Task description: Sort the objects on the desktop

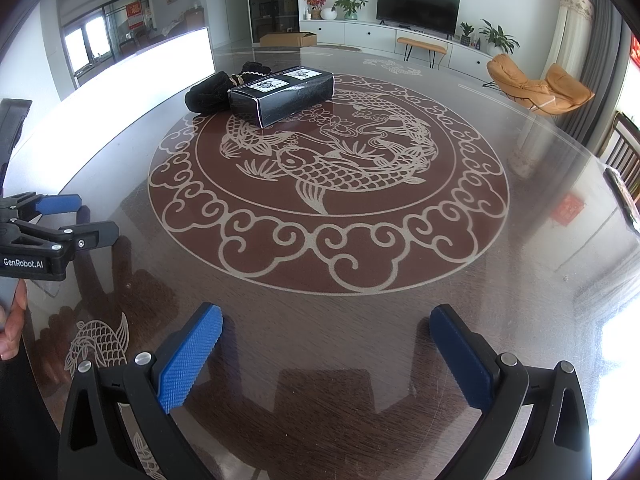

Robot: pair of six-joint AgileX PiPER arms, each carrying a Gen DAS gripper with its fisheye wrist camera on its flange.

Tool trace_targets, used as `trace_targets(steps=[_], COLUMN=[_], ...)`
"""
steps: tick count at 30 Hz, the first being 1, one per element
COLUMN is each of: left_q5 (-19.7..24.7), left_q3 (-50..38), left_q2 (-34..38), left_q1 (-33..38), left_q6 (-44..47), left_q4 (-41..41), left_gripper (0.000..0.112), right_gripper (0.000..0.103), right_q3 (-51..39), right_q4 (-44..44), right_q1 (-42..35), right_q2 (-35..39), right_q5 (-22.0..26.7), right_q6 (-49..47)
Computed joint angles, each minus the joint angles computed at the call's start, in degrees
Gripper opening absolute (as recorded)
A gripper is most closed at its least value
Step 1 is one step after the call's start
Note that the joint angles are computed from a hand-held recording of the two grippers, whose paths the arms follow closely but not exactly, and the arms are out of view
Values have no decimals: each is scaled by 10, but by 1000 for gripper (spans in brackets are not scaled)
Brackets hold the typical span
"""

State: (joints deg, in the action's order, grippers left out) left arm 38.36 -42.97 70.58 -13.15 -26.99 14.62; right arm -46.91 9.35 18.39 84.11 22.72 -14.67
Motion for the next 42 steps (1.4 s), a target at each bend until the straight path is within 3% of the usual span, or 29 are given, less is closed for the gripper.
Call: trace_targets(steps=[3,10,14,17,23,25,28,29,31,32,35,42], left_q5=[-19,-25,-29,-32,-35,-36,-37,-37,-37,-38,-40,-42], left_q3=[31,35,35,36,36,36,37,36,35,35,35,36], left_q2=[-24,-25,-21,-19,-18,-18,-18,-17,-15,-14,-12,-12], left_q1=[-21,-17,-15,-15,-13,-14,-14,-14,-14,-14,-12,-11], left_q6=[-87,-89,-94,-100,-96,-96,-96,-98,-101,-101,-99,-98], left_q4=[63,66,70,75,73,73,73,74,76,76,76,75], left_gripper=[103,103,103,103,103,103,103,103,103,103,103,103], right_gripper=[103,103,103,103,103,103,102,92,79,71,61,60], right_q3=[0,-5,-85,-190,-532,-647,-818,-851,-850,-814,-735,-475], right_q4=[0,-1,33,70,-29,-81,-120,-122,-113,-103,-91,-59], right_q1=[0,1,8,25,77,91,101,101,98,94,90,78], right_q2=[0,3,63,126,329,400,498,518,519,502,461,318], right_q5=[0,2,34,43,149,207,334,358,357,328,270,139], right_q6=[0,2,-14,-10,161,219,268,274,276,272,253,170])
